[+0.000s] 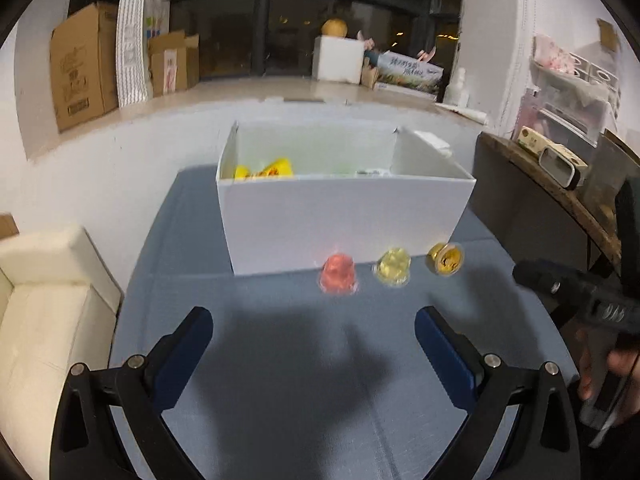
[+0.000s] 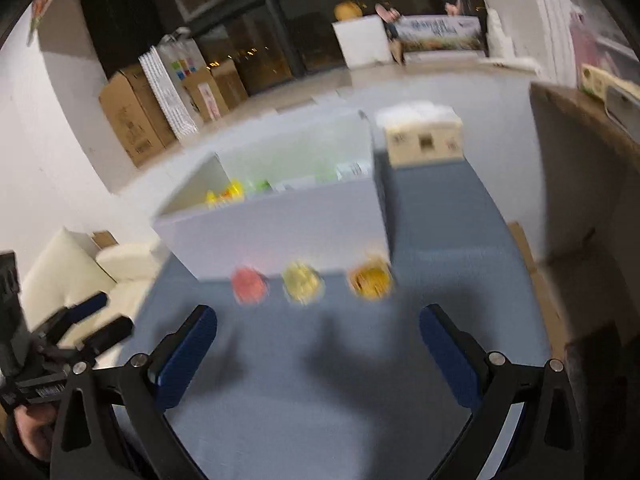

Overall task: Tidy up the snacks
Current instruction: 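Grasp the yellow jelly cup with the right tool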

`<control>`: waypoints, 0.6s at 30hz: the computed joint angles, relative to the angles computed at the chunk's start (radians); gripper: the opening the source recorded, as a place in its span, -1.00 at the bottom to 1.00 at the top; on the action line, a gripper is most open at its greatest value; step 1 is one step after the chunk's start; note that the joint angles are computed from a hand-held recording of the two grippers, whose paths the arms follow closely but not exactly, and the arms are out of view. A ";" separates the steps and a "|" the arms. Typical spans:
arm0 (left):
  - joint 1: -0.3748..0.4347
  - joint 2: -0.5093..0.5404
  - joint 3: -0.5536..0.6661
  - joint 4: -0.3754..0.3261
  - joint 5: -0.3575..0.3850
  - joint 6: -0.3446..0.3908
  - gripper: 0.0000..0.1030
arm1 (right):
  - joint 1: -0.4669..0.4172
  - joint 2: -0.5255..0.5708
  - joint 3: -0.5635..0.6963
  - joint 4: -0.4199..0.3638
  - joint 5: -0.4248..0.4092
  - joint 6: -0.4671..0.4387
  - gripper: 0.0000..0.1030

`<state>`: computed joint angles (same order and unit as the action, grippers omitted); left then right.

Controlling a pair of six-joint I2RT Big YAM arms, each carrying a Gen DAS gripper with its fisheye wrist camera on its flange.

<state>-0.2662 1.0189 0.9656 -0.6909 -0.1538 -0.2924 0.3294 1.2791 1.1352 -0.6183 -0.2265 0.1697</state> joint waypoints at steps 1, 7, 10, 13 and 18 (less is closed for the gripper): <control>0.004 -0.003 0.000 0.003 0.013 0.002 1.00 | -0.001 0.020 0.011 -0.021 0.007 -0.001 1.00; 0.001 -0.001 -0.017 0.027 -0.002 -0.005 1.00 | 0.020 0.114 0.067 -0.014 0.083 -0.035 1.00; -0.009 0.003 -0.021 0.025 -0.006 0.000 1.00 | 0.031 0.180 0.117 -0.034 0.121 -0.046 0.98; -0.016 0.007 -0.026 0.024 -0.010 0.009 1.00 | 0.043 0.233 0.155 -0.030 0.185 -0.060 0.67; -0.011 0.015 -0.030 0.025 0.001 0.010 1.00 | 0.037 0.318 0.215 -0.068 0.183 -0.073 -0.18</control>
